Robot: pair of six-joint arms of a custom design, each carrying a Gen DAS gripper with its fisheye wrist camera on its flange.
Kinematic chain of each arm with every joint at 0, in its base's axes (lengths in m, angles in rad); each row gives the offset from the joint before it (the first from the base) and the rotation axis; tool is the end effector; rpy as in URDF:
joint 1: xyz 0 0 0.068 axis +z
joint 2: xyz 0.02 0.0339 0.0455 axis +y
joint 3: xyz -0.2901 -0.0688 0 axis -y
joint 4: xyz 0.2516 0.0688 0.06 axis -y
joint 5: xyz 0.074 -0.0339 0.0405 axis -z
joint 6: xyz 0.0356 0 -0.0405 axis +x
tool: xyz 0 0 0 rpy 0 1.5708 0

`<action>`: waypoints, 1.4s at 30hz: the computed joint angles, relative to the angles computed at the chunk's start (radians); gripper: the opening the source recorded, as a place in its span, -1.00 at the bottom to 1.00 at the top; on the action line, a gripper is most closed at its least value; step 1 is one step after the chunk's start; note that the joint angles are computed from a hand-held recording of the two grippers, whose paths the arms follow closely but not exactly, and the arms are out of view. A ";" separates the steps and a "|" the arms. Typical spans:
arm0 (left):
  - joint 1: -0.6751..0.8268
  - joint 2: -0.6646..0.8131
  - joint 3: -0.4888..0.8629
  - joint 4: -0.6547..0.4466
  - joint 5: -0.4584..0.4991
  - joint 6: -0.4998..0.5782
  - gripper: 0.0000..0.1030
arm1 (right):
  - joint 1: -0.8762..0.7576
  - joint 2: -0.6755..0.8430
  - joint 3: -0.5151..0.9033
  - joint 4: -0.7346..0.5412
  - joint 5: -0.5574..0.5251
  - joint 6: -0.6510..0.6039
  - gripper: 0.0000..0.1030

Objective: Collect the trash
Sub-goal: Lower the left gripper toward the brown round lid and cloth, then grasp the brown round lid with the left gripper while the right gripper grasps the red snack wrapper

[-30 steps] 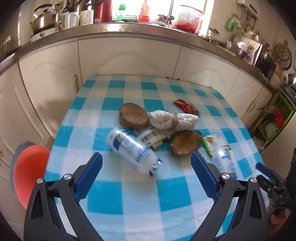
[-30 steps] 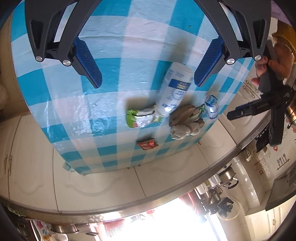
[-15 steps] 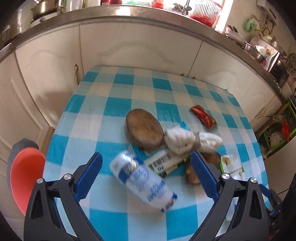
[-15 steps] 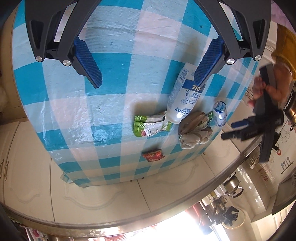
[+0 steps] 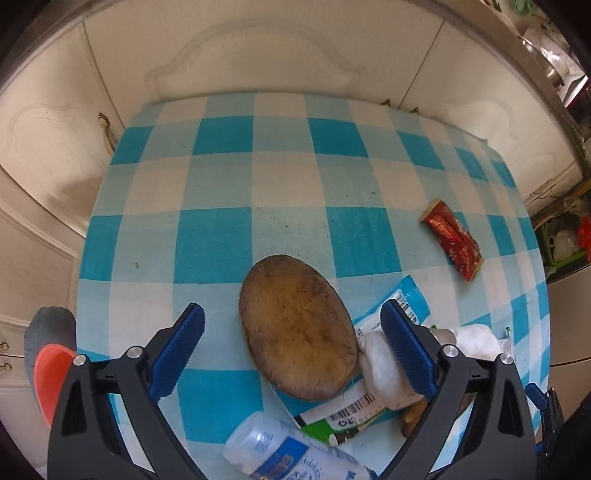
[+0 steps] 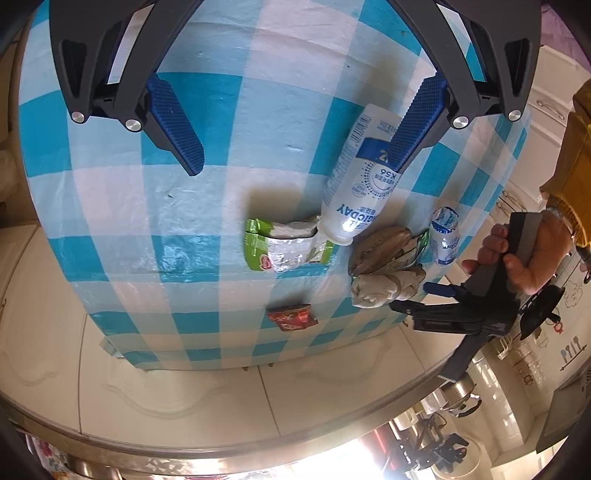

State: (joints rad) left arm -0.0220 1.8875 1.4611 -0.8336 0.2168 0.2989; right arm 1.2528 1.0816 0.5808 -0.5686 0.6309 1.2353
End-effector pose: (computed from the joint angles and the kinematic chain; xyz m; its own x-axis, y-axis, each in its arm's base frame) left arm 0.3972 -0.0164 0.2362 -0.8840 0.3071 -0.3526 0.3637 0.9255 -0.1057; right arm 0.0770 0.1669 0.2113 -0.7308 0.2185 -0.6467 0.0355 0.9583 0.2835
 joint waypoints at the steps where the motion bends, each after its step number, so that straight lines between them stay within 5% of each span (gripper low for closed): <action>1: -0.008 0.008 0.004 0.001 -0.015 0.000 0.87 | -0.009 0.004 0.003 0.006 -0.007 -0.015 0.91; 14: -0.032 0.053 -0.001 0.054 -0.084 0.007 0.86 | -0.280 0.020 0.033 0.067 -0.186 -0.170 0.91; 21: -0.036 0.012 -0.055 0.112 -0.071 0.014 0.51 | -0.477 0.072 0.095 0.119 -0.297 -0.345 0.91; 24: -0.027 0.001 -0.061 0.112 -0.042 0.027 0.28 | -0.550 0.144 0.160 0.131 -0.323 -0.447 0.91; 34: 0.006 -0.001 -0.065 0.119 0.028 0.030 0.26 | -0.723 0.436 0.394 0.183 -0.447 -0.707 0.86; 35: 0.013 -0.004 -0.067 0.118 0.035 0.033 0.26 | -0.731 0.456 0.411 0.182 -0.454 -0.719 0.83; 38: 0.030 -0.005 -0.068 0.121 0.054 0.032 0.26 | -0.752 0.520 0.457 0.175 -0.478 -0.746 0.23; 42: 0.053 -0.001 -0.060 0.124 0.088 0.027 0.26 | -0.772 0.584 0.495 0.165 -0.507 -0.764 0.22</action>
State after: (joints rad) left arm 0.0312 1.8864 1.4007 -0.7093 0.3043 0.3261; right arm 0.4804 1.6656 1.0753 -0.4036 0.1236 0.4715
